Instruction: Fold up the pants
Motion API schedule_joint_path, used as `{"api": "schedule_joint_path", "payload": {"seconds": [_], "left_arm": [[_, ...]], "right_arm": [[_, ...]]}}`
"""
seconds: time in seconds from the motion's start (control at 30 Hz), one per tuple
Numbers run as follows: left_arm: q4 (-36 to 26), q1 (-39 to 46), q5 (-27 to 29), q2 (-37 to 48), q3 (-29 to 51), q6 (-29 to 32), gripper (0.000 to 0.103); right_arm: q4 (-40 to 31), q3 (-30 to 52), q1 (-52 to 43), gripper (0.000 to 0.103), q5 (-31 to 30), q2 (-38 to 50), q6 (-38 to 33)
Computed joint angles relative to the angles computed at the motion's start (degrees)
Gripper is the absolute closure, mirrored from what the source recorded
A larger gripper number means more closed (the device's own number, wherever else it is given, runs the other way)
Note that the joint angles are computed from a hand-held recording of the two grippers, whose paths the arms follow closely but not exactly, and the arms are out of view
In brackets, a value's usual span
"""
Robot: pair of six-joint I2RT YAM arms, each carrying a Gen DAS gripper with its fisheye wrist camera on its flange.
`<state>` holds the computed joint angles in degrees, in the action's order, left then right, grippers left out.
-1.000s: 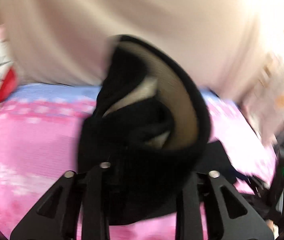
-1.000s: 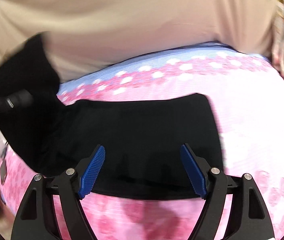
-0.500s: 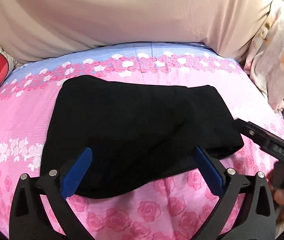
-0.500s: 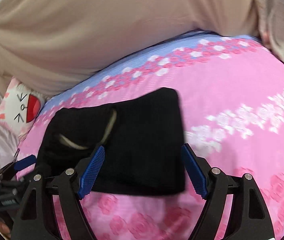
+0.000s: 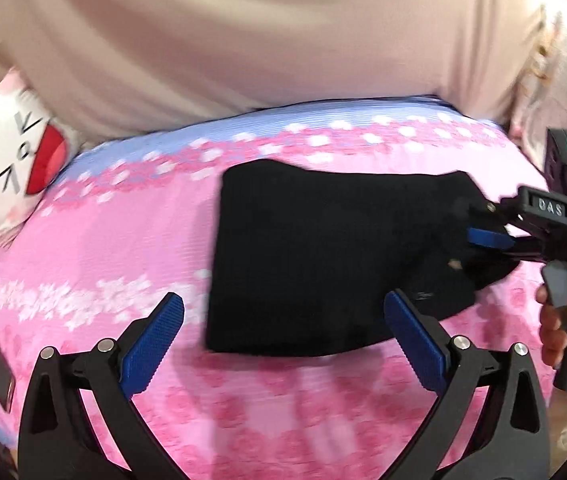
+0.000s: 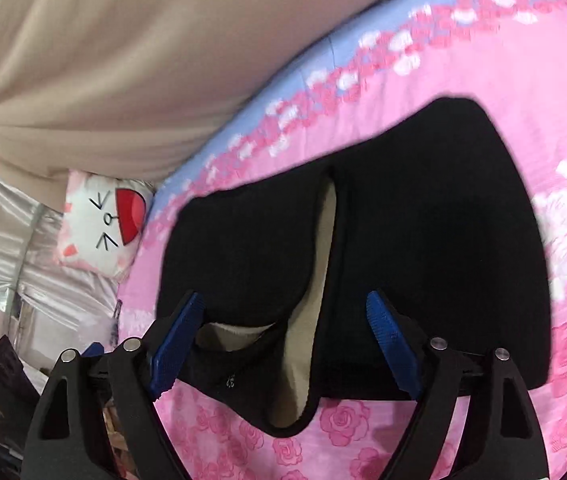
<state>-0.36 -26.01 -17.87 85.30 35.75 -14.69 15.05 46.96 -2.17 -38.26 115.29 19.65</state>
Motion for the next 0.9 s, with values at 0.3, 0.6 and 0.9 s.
{"api": "schedule_joint_path", "payload": {"seconds": [0.3,0.6,0.9], "left_arm": [[3.3,7.5,5.6,0.1,-4.2,1.5,0.005],[4.3,6.3,5.3,1.8,-3.5,1.3,0.005],[1.7,4.1,1.9,4.9,-0.2,-0.5,0.005]], "right_arm": [[6.1,0.3,0.0,0.016,-12.2,5.1,10.6],[-0.5,1.1,13.4,0.080,15.6,-0.7,-1.8],[-5.4,-1.2,9.1,0.079,28.0,-17.6,-12.6]]}}
